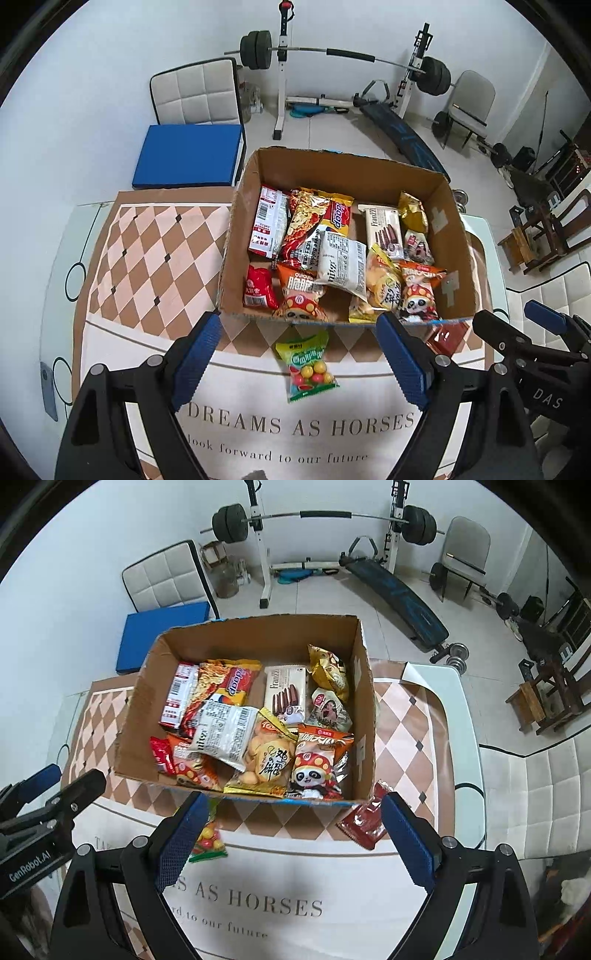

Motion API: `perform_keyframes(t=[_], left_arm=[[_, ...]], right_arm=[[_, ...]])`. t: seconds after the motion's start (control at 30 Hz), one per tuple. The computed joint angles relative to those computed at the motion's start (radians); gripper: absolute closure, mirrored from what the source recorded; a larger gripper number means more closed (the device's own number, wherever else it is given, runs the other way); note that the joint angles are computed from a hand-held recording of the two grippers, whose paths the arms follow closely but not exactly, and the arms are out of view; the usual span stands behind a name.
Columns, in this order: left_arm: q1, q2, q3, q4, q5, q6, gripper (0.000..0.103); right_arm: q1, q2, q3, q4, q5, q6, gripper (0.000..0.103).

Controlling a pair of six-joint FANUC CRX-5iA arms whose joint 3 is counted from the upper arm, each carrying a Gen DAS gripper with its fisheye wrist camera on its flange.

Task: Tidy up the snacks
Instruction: 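Move both tools back out of the box, then lower the left tool onto the green watermelon candy bag while the right lowers onto the dark red packet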

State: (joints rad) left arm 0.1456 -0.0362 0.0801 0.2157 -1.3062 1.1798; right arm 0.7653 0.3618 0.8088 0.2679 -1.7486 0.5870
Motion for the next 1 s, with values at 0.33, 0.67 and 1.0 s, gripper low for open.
perform_keyframes(t=[0.33,0.67,1.0], left_arm=[[0.021,-0.065,-0.104,-0.009,-0.014,0.024,0.017],[-0.015,0.067,-0.182,-0.057,-0.018,0.152,0.017],[-0.051,0.217,-0.171,-0.059,-0.04,0.266,0.017]], right_arm=[[0.001,-0.177,-0.242,-0.094,0.127,-0.193,0.007],[-0.175,-0.324,-0.608,-0.288,0.275,-0.37,0.007],[-0.228,-0.212,-0.646,-0.305,0.308,-0.279,0.008]])
